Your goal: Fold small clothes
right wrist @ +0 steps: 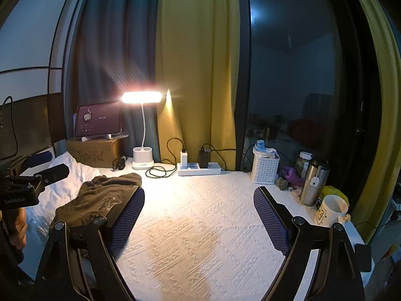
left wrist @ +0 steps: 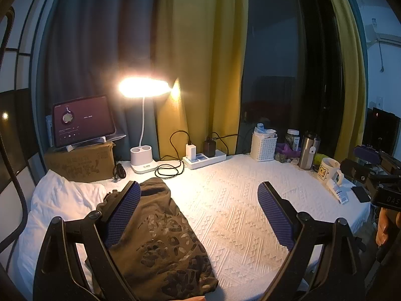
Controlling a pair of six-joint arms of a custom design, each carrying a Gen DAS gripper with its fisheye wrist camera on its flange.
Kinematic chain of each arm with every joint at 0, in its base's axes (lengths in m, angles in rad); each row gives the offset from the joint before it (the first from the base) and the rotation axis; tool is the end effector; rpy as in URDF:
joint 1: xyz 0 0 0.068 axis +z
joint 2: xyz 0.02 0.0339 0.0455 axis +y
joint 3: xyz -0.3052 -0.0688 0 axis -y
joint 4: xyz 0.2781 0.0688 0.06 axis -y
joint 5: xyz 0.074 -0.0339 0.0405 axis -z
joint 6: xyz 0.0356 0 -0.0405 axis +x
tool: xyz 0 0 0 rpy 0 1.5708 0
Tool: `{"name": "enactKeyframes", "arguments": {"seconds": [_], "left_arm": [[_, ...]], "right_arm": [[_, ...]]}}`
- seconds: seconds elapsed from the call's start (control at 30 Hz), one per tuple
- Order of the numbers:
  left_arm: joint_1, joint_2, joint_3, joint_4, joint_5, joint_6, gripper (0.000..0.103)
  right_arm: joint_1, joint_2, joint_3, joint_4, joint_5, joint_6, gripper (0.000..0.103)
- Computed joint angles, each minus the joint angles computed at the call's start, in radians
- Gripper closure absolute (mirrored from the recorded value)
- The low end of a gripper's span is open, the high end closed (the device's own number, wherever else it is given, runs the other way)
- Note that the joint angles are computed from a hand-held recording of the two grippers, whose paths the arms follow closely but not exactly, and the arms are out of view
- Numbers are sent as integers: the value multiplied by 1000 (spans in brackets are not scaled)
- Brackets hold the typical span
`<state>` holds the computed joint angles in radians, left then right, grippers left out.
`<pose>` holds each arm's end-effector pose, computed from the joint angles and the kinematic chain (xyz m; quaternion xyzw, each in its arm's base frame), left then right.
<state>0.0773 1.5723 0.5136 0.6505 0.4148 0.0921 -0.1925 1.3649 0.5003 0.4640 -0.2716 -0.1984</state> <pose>0.3070 0.0094 0.1634 0.1191 0.8170 -0.1260 0.5500 0.2800 -0.0449 0.1974 -0.0772 0.8258 0.0044 0.5587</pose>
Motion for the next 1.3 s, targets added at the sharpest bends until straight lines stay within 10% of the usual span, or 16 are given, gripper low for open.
{"name": "enactKeyframes", "arguments": {"seconds": [1.3], "left_arm": [[8,24,-9,40,-3,-10,9]], "right_arm": [[-17,57,2,19,-13,-9,13]]}}
